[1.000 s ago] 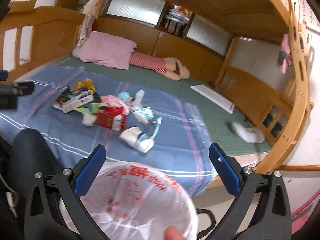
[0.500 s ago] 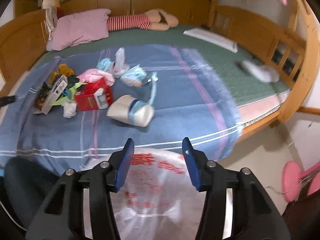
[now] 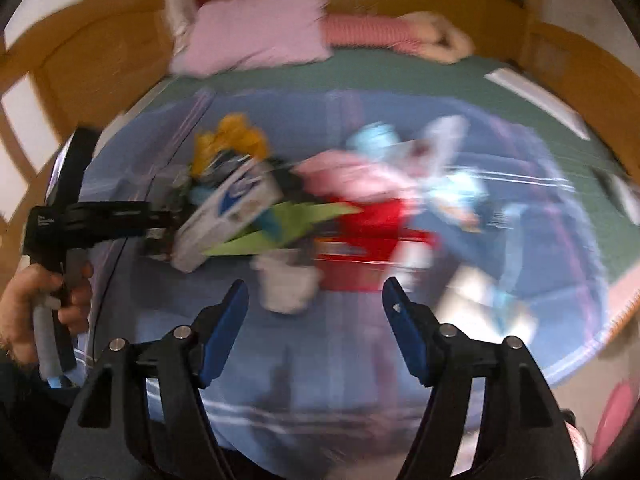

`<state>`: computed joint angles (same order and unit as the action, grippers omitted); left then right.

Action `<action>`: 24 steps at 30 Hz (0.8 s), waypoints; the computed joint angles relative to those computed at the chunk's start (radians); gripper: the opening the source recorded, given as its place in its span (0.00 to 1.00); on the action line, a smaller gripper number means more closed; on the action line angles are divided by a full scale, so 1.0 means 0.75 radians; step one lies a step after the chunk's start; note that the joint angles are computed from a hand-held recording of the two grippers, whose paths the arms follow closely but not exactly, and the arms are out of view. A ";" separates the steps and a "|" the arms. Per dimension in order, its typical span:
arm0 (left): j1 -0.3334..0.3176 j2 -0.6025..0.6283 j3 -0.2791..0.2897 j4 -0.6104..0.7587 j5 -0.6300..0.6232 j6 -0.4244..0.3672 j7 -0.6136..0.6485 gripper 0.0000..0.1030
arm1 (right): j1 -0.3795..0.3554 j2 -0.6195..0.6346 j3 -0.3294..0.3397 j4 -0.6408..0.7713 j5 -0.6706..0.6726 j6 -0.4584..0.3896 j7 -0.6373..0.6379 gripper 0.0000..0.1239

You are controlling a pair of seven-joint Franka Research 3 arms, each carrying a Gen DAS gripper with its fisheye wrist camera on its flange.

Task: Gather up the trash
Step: 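Grasp the green snack packet with the left tool while the right tool grasps crumpled tissue, then carry both items over the white trash bag and open both tools to drop them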

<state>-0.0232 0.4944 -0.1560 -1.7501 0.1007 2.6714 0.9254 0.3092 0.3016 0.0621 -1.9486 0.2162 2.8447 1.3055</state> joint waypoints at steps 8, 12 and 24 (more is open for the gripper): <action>0.009 -0.034 0.001 -0.056 -0.039 0.057 0.012 0.16 | 0.142 0.301 -0.109 0.354 -0.231 -0.225 0.192 0.38; -0.068 -0.118 0.085 -0.121 0.104 0.053 -0.148 0.12 | 0.205 0.285 -0.181 0.304 -0.377 -0.164 0.284 0.17; -0.063 -0.407 0.125 -0.388 0.477 0.257 -0.443 0.12 | 0.074 0.015 0.000 -0.020 -0.165 0.091 0.190 0.11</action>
